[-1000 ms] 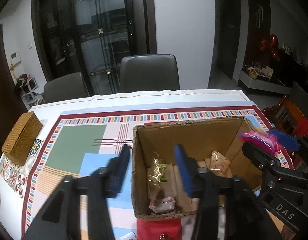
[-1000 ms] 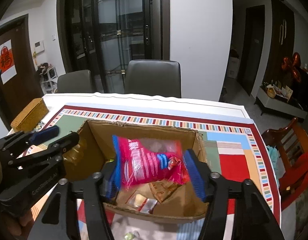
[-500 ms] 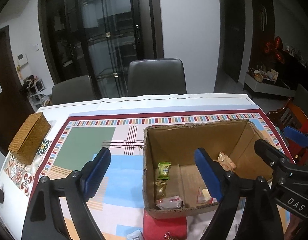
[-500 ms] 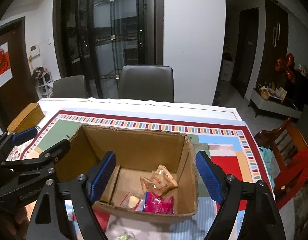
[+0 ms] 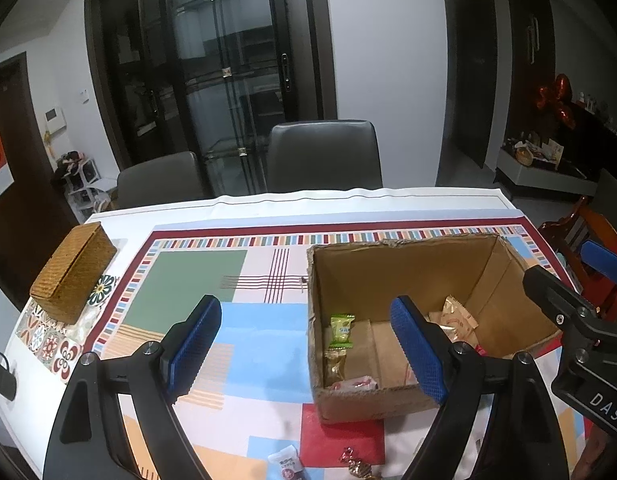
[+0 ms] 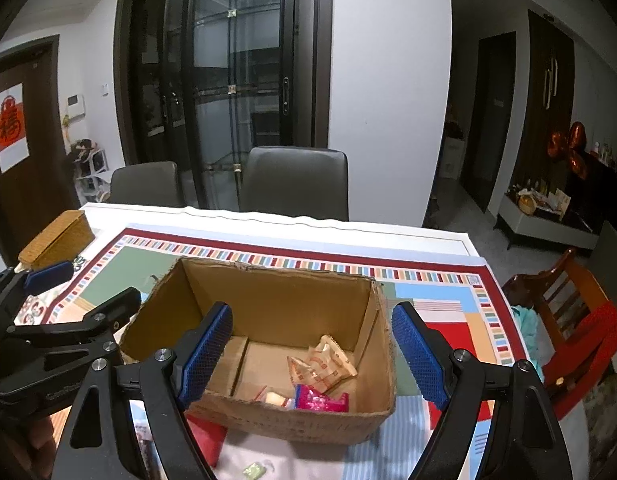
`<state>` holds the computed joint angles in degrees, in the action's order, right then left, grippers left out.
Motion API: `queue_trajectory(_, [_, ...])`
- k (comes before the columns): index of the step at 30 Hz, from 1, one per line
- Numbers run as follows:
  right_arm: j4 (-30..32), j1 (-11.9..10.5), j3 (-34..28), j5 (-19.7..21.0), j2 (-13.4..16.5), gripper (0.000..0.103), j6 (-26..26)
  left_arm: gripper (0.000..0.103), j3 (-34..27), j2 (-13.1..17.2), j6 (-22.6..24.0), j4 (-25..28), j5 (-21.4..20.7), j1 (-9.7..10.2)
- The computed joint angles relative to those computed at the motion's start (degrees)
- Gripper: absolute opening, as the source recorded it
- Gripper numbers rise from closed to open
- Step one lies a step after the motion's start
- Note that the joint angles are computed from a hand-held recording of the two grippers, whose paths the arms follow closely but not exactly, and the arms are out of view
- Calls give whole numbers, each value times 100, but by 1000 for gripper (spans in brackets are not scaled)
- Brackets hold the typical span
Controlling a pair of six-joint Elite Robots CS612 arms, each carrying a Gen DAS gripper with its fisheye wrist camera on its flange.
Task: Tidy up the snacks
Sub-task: 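Withdraw both tools from the box toward the remaining snacks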
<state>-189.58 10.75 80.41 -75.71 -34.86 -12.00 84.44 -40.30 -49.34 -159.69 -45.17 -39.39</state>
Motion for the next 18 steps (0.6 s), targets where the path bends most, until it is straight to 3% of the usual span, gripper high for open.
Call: queue_trajectory(18, [-262, -9, 379, 128, -96, 83, 44, 87, 433, -182, -575, 273, 253, -192])
